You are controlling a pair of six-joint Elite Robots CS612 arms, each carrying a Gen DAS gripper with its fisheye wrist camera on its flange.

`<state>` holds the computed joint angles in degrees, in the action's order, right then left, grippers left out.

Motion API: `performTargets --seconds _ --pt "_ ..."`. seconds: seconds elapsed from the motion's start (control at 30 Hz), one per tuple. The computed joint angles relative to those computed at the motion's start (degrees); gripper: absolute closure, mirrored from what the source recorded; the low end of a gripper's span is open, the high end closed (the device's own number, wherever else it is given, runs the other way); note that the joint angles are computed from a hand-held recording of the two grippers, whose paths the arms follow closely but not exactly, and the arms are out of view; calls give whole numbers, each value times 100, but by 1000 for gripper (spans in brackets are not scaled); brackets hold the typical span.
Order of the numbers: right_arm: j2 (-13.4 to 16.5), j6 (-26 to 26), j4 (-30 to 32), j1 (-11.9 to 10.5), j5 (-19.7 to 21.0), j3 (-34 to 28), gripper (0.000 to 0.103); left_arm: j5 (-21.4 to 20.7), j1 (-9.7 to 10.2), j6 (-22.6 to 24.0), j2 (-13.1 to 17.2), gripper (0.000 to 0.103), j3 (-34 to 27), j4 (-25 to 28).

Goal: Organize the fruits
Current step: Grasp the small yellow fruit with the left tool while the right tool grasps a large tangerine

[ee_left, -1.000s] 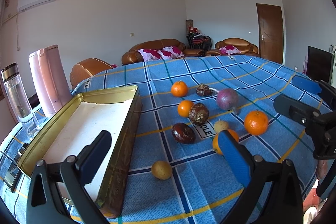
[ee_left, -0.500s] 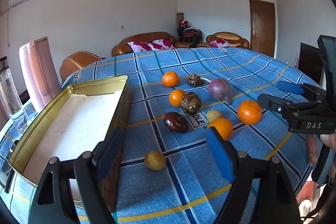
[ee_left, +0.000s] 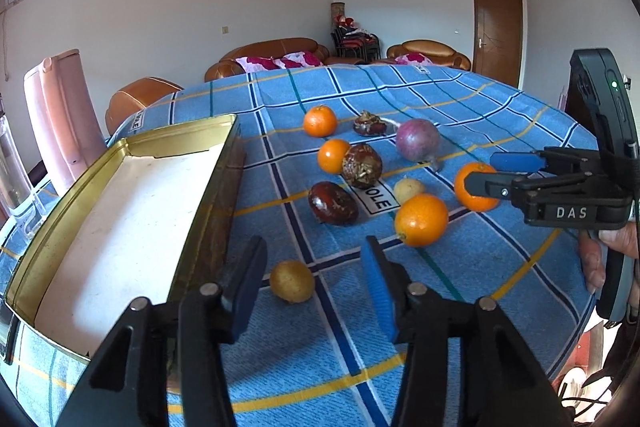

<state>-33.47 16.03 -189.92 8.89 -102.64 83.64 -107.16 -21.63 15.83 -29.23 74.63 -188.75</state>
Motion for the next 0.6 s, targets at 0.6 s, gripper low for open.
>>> performTargets --seconds 0.6 --pt "-22 -32 447 -45 290 -86 53 437 -101 219 -15 59 -155 628"
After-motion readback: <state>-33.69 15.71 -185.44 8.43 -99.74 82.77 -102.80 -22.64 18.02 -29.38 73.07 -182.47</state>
